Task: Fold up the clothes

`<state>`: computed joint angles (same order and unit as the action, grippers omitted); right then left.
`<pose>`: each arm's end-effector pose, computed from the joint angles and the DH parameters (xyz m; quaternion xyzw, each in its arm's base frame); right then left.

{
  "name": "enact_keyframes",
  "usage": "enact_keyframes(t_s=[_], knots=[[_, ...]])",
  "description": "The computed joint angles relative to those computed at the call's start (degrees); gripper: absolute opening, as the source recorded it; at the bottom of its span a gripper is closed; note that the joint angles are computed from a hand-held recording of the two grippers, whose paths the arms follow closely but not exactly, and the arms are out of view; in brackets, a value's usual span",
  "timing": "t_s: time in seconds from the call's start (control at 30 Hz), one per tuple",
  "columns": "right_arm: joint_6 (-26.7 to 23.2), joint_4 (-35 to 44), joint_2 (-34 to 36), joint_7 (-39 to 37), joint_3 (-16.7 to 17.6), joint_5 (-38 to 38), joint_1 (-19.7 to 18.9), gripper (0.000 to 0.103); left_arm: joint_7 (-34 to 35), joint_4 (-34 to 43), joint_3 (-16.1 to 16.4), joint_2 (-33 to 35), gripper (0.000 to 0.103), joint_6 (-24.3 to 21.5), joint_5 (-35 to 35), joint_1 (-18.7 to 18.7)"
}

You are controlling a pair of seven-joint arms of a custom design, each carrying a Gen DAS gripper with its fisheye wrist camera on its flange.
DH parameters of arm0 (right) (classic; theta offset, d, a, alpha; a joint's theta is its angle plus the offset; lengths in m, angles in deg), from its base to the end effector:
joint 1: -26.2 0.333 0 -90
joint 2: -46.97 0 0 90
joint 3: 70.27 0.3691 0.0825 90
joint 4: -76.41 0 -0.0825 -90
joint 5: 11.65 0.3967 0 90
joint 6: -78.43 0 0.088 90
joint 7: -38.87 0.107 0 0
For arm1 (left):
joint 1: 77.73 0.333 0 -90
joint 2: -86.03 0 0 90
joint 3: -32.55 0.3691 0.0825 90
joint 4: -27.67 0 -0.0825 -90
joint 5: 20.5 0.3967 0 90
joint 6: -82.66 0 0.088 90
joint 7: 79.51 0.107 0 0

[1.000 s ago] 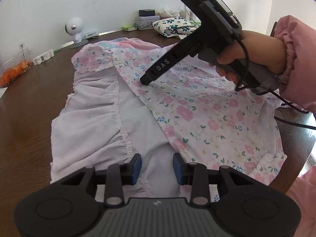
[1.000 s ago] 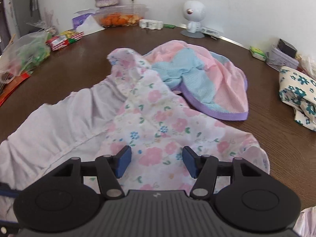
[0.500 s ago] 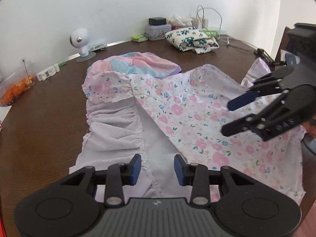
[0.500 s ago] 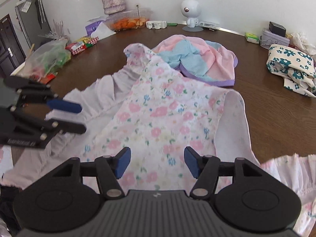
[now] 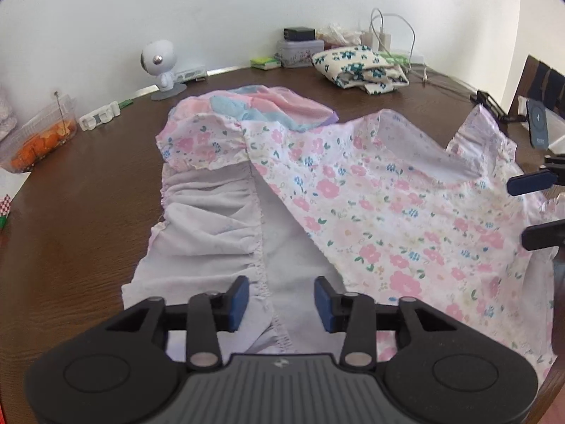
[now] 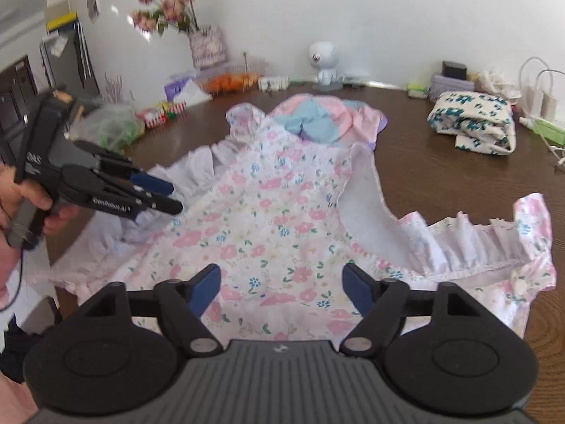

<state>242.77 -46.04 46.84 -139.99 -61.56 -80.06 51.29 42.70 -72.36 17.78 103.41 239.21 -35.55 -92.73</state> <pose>0.4523 0.3654 0.5095 -0.6498 0.6141 -0.2314 0.3836 0.6345 -0.3251 0.5280 -0.3346 0.8728 -0.3197 0.1553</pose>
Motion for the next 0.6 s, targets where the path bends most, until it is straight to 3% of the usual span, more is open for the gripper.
enact_keyframes(t_s=[0.03,0.1,0.27,0.43,0.57,0.6], knots=[[-0.34,-1.53,-2.4,6.12,-0.01,-5.23,-0.08,0.095,0.6,-0.41,-0.75,-0.68,0.07,0.82,-1.48,0.46],[-3.81,-5.46,-7.8,12.46,1.22,-9.72,-0.63,0.102,3.28,-0.48,-2.71,-1.97,0.076,1.71,-5.01,1.38],[-12.61,-15.98,-19.26,13.92,4.87,-3.66,-2.3,0.103,9.78,2.94,-4.84,-1.99,0.085,0.42,-7.13,-1.01],[-13.41,-23.34,-25.46,21.13,8.1,-3.97,-4.8,0.103,8.31,7.19,-3.86,1.04,0.085,-1.65,-0.42,-7.27],[-9.85,-26.89,-27.95,24.22,8.4,-8.22,-5.64,0.102,6.58,9.82,-3.14,3.63,0.083,-5.0,4.1,-10.91],[-8.4,-27.07,-27.82,23.26,7.94,-9.02,-5.72,0.095,5.77,10.3,-2.71,4.25,0.08,-6.03,5.36,-11.71]])
